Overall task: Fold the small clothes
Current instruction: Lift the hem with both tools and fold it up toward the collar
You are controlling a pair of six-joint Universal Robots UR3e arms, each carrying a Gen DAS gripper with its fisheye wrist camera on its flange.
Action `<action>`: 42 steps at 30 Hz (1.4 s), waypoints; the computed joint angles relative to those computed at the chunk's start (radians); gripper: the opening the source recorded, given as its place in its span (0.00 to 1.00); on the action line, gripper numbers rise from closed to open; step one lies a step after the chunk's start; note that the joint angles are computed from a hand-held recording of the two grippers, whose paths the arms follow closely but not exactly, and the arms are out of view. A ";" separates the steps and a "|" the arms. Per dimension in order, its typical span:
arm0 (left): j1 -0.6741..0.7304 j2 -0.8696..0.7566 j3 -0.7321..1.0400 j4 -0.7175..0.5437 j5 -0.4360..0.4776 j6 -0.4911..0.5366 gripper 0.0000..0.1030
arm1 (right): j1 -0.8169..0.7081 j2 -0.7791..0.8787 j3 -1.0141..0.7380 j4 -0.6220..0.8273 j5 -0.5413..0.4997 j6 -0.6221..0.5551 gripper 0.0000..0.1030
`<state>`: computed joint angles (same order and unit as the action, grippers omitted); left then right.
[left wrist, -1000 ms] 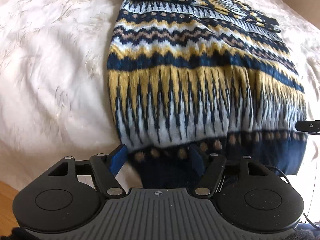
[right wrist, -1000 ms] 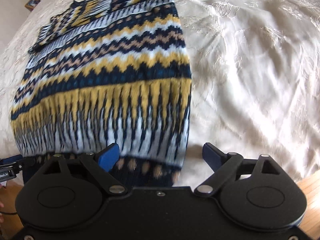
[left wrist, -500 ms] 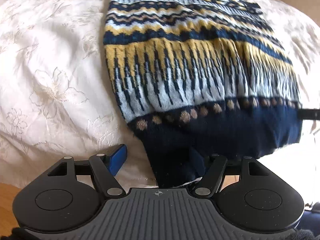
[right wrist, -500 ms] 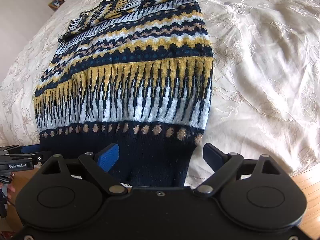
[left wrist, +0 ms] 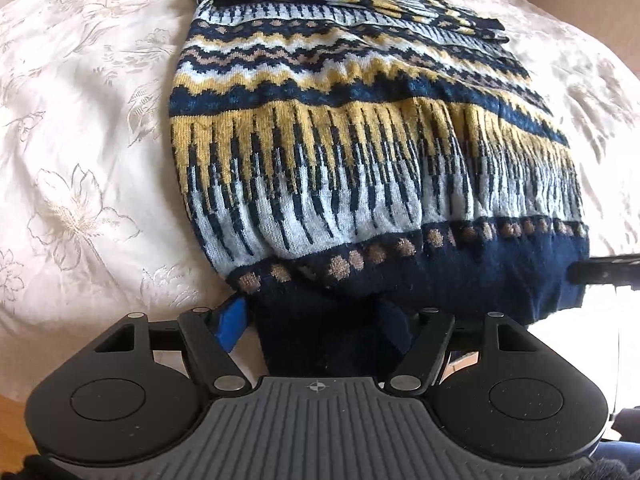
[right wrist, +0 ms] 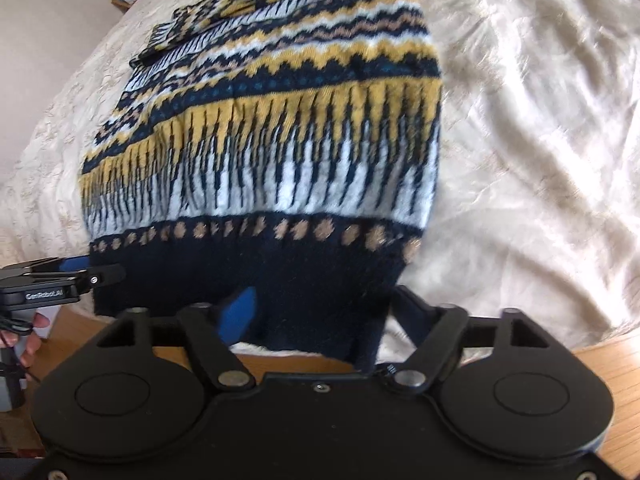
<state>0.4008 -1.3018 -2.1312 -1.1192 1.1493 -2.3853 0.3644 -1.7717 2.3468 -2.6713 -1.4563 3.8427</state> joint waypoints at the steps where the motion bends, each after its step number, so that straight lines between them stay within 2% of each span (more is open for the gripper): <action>1: 0.007 -0.001 0.000 -0.003 -0.009 0.002 0.59 | 0.007 0.005 -0.003 -0.007 -0.008 0.005 0.71; 2: 0.011 -0.003 0.001 -0.004 -0.015 -0.001 0.57 | 0.003 0.006 -0.007 -0.002 -0.003 0.005 0.68; 3: 0.015 -0.004 0.003 -0.009 -0.021 -0.005 0.48 | -0.005 0.004 -0.005 -0.002 0.007 0.004 0.55; 4: 0.020 -0.005 0.009 -0.023 -0.031 -0.003 0.36 | -0.016 0.004 -0.009 0.009 0.022 0.001 0.47; 5: 0.025 -0.004 0.016 -0.042 -0.036 0.003 0.31 | -0.022 0.005 -0.021 0.037 0.027 0.001 0.33; 6: 0.016 -0.007 0.024 -0.044 -0.027 -0.008 0.21 | -0.026 0.003 -0.029 0.058 0.026 0.006 0.26; 7: 0.007 -0.008 0.032 -0.048 -0.022 -0.018 0.14 | -0.039 -0.009 -0.018 0.055 0.038 0.011 0.23; 8: 0.008 -0.004 0.037 -0.061 -0.030 -0.018 0.10 | -0.052 -0.025 -0.004 0.050 0.049 0.020 0.19; 10: 0.007 0.020 0.044 -0.075 -0.038 -0.025 0.09 | -0.071 -0.070 0.019 0.046 0.063 0.026 0.13; 17: 0.012 0.038 0.167 -0.191 -0.103 -0.061 0.09 | -0.194 -0.259 0.036 0.106 0.159 -0.041 0.12; 22: -0.068 -0.072 0.310 -0.126 -0.108 -0.236 0.09 | -0.391 -0.348 0.021 0.178 0.327 -0.189 0.12; 26: -0.180 -0.226 0.465 -0.015 -0.047 -0.399 0.09 | -0.577 -0.341 0.018 0.176 0.478 -0.271 0.12; 30: -0.271 -0.388 0.626 0.085 0.018 -0.561 0.09 | -0.697 -0.235 -0.023 0.153 0.569 -0.353 0.12; 34: -0.355 -0.541 0.794 0.128 0.104 -0.692 0.09 | -0.716 -0.030 -0.147 0.126 0.589 -0.436 0.12; 37: -0.408 -0.640 0.919 0.112 0.172 -0.748 0.09 | -0.736 0.068 -0.212 0.122 0.615 -0.482 0.12; 42: -0.468 -0.751 1.107 -0.004 0.280 -0.791 0.09 | -0.751 0.169 -0.275 0.108 0.656 -0.527 0.12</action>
<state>-0.0672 -2.0531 -1.0243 -1.1230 1.4294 -3.1762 -0.3867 -1.6023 2.0720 -2.5628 -0.8002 3.3152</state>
